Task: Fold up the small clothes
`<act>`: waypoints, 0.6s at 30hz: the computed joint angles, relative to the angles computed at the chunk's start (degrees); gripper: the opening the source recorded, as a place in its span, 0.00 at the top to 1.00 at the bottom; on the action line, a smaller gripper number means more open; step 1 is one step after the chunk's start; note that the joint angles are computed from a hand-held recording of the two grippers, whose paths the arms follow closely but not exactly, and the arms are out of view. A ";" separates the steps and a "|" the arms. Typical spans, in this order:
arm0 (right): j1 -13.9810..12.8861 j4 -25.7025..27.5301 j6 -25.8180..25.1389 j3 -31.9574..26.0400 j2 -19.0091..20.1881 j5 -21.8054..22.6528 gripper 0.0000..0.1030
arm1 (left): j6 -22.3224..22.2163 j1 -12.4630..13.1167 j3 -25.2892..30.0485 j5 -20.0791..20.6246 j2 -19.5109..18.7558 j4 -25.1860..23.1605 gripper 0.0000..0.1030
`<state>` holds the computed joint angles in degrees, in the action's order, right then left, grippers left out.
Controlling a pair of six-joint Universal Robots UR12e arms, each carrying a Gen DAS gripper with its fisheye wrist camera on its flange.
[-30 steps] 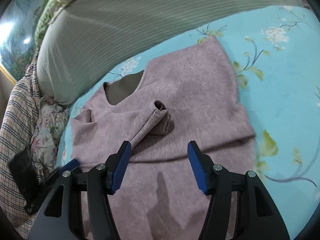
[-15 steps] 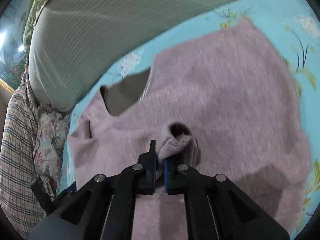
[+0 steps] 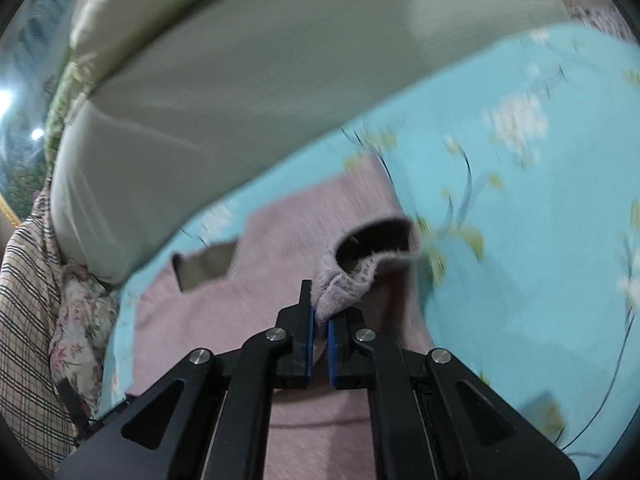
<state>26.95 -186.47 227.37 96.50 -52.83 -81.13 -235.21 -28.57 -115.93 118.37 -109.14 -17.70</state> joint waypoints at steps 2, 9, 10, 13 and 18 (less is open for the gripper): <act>-0.11 1.14 0.87 0.04 0.16 1.54 0.92 | -1.00 1.00 -1.54 -2.90 0.44 3.27 0.59; 1.14 -4.77 -6.20 0.97 -0.99 -5.16 0.92 | -0.94 0.65 -1.35 -1.75 0.23 3.15 0.59; 1.56 -4.38 -8.16 0.88 -1.35 -7.07 0.92 | -0.95 0.71 -1.51 -1.91 0.26 3.60 0.59; 1.51 7.31 -8.20 -0.27 -2.55 -7.66 0.91 | -0.94 0.81 -1.53 -2.33 0.21 4.12 0.59; 2.04 9.97 -1.61 2.30 -4.02 -15.56 0.81 | -1.02 0.82 -1.97 -2.41 0.29 4.83 0.58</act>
<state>28.99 -176.49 225.77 98.80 -56.85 -96.69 -236.23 -27.75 -117.91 115.95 -108.85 -12.87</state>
